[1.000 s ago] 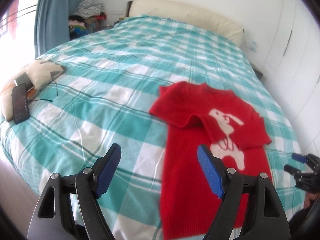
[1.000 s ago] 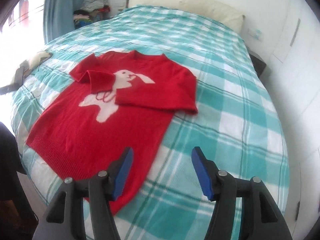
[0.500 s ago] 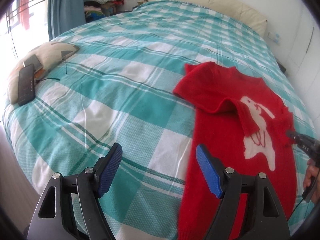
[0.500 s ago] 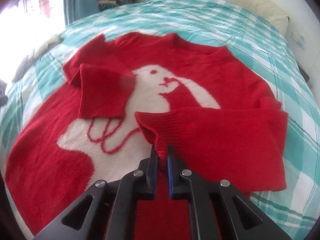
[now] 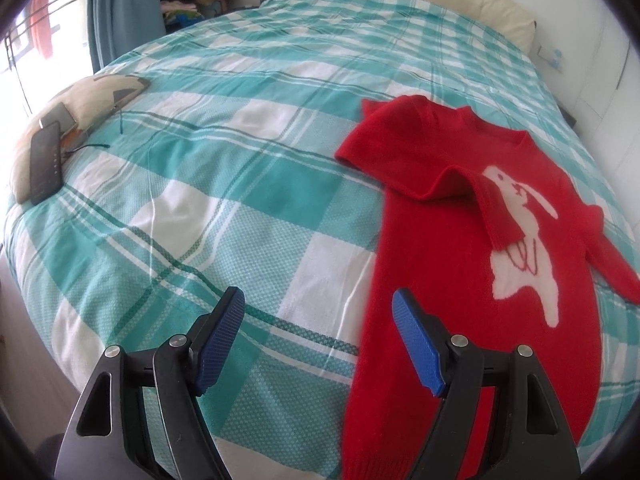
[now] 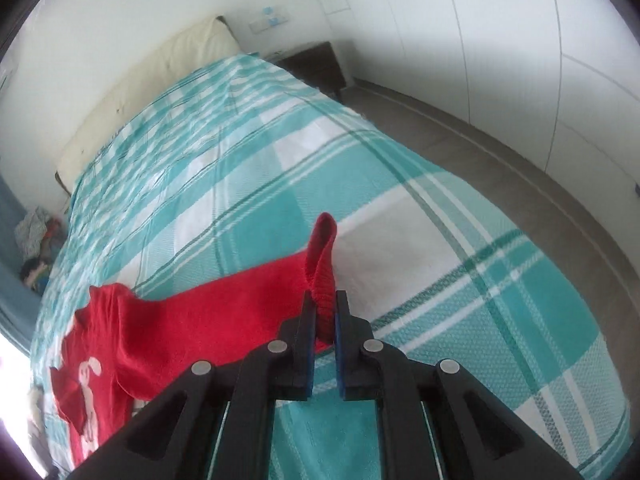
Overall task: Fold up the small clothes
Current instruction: 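Lift the sleeve with the right gripper, fold it across the body, release, then grasp the other sleeve cuff with the left gripper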
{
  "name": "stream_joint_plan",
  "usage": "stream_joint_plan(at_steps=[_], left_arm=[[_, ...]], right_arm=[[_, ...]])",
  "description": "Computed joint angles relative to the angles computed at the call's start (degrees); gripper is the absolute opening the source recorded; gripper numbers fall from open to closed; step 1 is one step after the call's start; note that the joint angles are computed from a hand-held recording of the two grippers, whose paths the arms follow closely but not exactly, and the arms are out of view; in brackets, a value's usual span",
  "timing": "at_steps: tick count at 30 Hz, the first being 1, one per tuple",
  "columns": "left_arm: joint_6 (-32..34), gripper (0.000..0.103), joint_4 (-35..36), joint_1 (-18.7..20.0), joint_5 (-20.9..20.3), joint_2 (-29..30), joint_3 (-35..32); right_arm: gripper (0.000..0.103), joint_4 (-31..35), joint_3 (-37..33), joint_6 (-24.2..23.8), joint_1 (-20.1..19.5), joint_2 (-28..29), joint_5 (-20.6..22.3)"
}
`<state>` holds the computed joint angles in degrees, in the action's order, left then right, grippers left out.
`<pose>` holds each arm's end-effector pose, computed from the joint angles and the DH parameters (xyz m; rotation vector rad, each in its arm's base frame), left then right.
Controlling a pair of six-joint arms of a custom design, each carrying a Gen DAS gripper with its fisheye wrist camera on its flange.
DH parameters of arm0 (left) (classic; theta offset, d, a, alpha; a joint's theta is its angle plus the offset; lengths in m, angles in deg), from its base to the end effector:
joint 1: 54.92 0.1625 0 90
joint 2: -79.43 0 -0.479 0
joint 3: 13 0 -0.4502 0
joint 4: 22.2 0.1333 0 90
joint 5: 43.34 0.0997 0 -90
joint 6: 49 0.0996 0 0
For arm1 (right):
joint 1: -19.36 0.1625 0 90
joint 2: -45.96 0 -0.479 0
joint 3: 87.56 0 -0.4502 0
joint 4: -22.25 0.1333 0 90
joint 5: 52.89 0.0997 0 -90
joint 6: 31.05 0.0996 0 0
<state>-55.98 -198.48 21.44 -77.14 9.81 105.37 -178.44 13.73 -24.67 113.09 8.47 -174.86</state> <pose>0.0740 -0.6112 0.2898 -0.2614 2.1436 -0.9133 0.1265 -0.7019 0.0651 -0.3597 -2.4342 1.1165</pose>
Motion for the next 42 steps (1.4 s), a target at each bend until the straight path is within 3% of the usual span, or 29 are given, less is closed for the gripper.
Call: stream_joint_plan(at_steps=[2,5,9,13,14,15,17,18,21,24,27,29,31,33,34,39,42], left_arm=[[-0.17,0.078,0.08,0.01,-0.03,-0.01,0.06],[0.07,0.078,0.15,0.03,0.61,0.22,-0.02],[-0.71,0.078,1.27,0.46,-0.26,0.05,-0.32],[-0.72,0.078,1.99,0.43,-0.12,0.5,-0.62],[-0.58,0.078,2.1,0.37,0.08,0.64,-0.65],[-0.43,0.078,2.14,0.3,0.38,0.78,-0.67],[-0.14,0.078,1.97,0.17,1.1,0.98,-0.61],[-0.02,0.078,1.87,0.15,1.42,1.0,-0.59],[0.02,0.078,1.94,0.19,1.53,0.89,-0.54],[0.13,0.078,2.76,0.16,1.95,0.93,-0.56],[3.75,0.078,0.3,-0.64,4.33,2.0,-0.23],[10.65,0.078,-5.01,-1.43,5.34,3.27,-0.01],[22.64,0.08,-14.21,-2.83,5.31,5.21,-0.27],[34.64,0.091,-20.87,-4.84,3.9,6.93,-1.37],[40.64,0.1,-22.41,-5.63,2.59,7.84,-2.17],[69.66,0.101,-23.86,-5.57,-3.89,15.66,-8.26],[77.47,0.097,-21.76,-4.38,-4.42,20.04,-12.5]], right_arm=[[0.007,2.01,1.01,3.76,-1.39,-0.86,2.24],[0.008,3.16,2.72,9.36,-3.82,-2.02,8.97],[0.018,1.75,3.54,10.15,-4.55,-2.2,12.16],[0.018,0.32,3.16,10.52,-5.15,-1.7,13.22],[0.004,-0.46,3.07,10.99,-4.89,-1.55,11.93],[0.004,-1.25,2.77,10.69,-4.1,-1.31,8.95],[0.003,0.29,1.1,8.5,-1.63,-0.53,-2.42],[0.003,0.84,0.9,8.4,-1.21,-0.42,-6.02],[0.003,2.86,1.67,11.0,-1.97,-1.19,-7.42],[0.003,5.11,-0.55,6.54,-0.98,0.22,-12.1],[0.004,5.18,-1.03,5.24,-0.58,0.77,-13.86],[0.007,5.31,-0.97,4.98,-0.54,0.64,-13.41],[0.021,7.56,-0.74,5.7,-0.33,-0.11,-13.27],[0.049,7.95,-0.02,7.01,0.51,-0.79,-15.84],[0.053,6.82,0.59,7.61,1.04,-1.11,-17.18],[0.056,-2.87,3.47,6.54,2.84,-2.5,-16.87],[0.057,-5.24,3.93,6.24,3.52,-2.39,-15.55]])
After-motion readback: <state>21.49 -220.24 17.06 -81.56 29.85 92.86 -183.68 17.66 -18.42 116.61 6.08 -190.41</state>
